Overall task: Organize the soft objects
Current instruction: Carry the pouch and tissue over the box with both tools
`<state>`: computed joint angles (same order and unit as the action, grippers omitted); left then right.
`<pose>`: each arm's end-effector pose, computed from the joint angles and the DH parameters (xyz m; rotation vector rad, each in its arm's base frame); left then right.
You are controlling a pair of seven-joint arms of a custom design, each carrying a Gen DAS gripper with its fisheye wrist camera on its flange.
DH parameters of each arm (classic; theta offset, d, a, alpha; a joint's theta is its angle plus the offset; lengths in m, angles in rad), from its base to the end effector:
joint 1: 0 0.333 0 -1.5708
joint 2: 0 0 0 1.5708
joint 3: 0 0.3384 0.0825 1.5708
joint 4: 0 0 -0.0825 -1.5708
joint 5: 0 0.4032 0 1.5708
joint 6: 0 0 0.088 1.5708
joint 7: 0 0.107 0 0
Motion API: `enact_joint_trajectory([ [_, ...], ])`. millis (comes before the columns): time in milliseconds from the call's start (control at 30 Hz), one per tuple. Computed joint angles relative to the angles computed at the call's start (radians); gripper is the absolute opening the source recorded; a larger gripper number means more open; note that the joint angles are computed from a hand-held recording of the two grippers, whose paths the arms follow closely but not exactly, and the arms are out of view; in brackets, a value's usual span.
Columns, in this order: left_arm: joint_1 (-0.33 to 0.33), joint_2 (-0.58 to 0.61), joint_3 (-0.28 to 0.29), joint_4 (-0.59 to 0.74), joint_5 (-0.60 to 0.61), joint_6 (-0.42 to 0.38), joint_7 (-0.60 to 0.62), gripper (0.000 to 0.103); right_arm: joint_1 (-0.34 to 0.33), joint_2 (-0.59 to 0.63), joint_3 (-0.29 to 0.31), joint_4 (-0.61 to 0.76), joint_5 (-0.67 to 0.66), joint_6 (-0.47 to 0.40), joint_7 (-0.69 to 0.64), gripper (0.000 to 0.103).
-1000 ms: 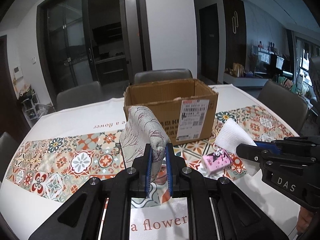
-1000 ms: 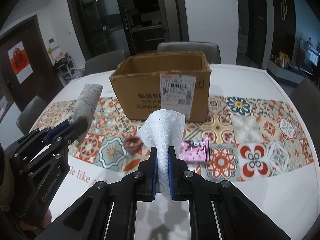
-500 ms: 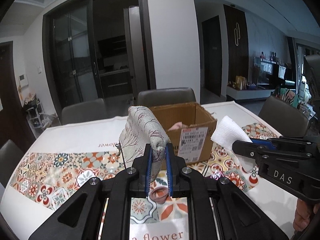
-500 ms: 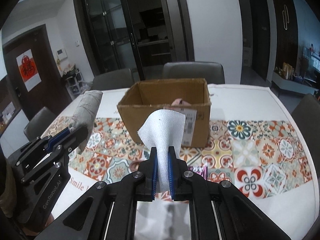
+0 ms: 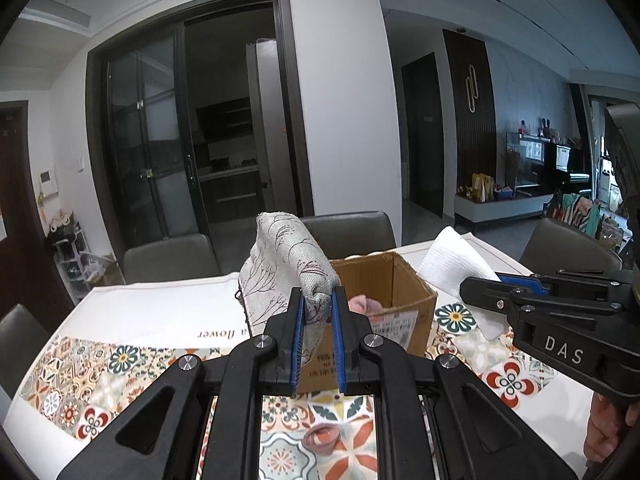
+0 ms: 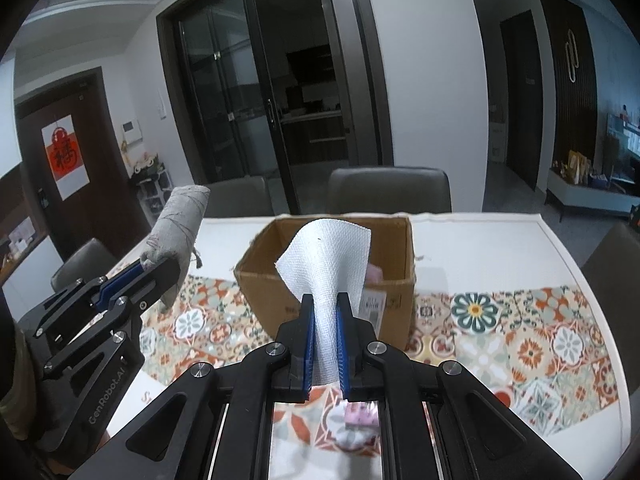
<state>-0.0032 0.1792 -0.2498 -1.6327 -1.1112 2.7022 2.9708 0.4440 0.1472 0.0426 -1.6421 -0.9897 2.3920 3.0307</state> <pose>0.6747 -0.1270 0.6199 -0.8414 2.0799 -1.3288 0.6024 0.3083 0.6143 -1.2328 1.9196 -0.9229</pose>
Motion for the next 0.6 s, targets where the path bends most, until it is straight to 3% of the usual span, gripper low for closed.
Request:
enact_joint_trajectory([
  [600, 0.007, 0.169, -0.088, 0.189, 0.120, 0.061, -0.040, 0.014, -0.016, 0.092, -0.059, 0.135, -0.008, 0.029, -0.072, 0.011],
])
